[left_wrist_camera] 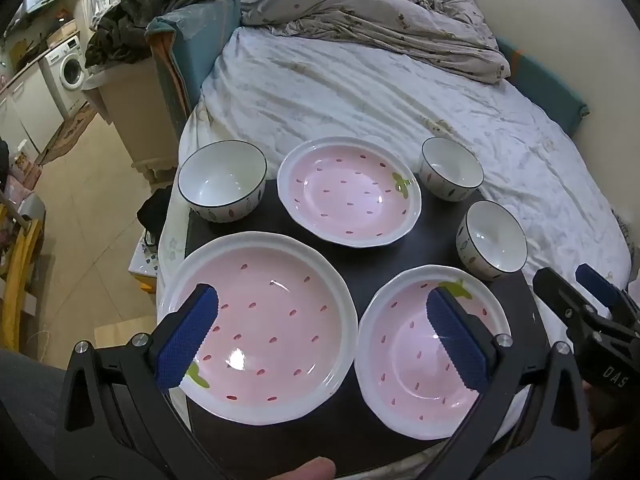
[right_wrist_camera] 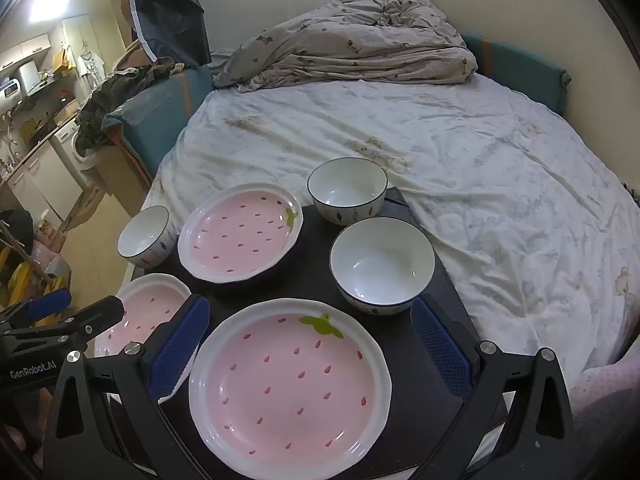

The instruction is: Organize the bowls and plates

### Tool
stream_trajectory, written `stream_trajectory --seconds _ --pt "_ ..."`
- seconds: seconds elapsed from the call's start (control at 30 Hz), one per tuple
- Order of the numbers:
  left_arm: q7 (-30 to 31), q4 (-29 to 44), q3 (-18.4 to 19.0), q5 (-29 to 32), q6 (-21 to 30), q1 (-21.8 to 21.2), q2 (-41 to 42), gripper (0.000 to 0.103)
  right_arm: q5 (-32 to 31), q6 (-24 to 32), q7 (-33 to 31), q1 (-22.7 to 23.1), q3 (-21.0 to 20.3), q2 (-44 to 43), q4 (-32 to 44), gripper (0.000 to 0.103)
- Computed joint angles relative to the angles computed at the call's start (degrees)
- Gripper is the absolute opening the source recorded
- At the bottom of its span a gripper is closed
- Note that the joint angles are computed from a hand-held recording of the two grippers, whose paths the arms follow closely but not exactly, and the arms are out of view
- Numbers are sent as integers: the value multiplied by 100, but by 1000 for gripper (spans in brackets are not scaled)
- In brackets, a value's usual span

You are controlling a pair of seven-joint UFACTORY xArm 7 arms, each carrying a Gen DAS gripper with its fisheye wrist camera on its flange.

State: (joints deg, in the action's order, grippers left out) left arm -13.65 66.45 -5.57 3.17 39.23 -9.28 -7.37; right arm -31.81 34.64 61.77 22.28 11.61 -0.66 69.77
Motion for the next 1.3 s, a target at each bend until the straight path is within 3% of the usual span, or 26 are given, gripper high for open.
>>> stream_trajectory --seconds 1.3 --pt "-18 17 3 -3 45 -1 6 103 26 45 -43 -8 3 -15 7 103"
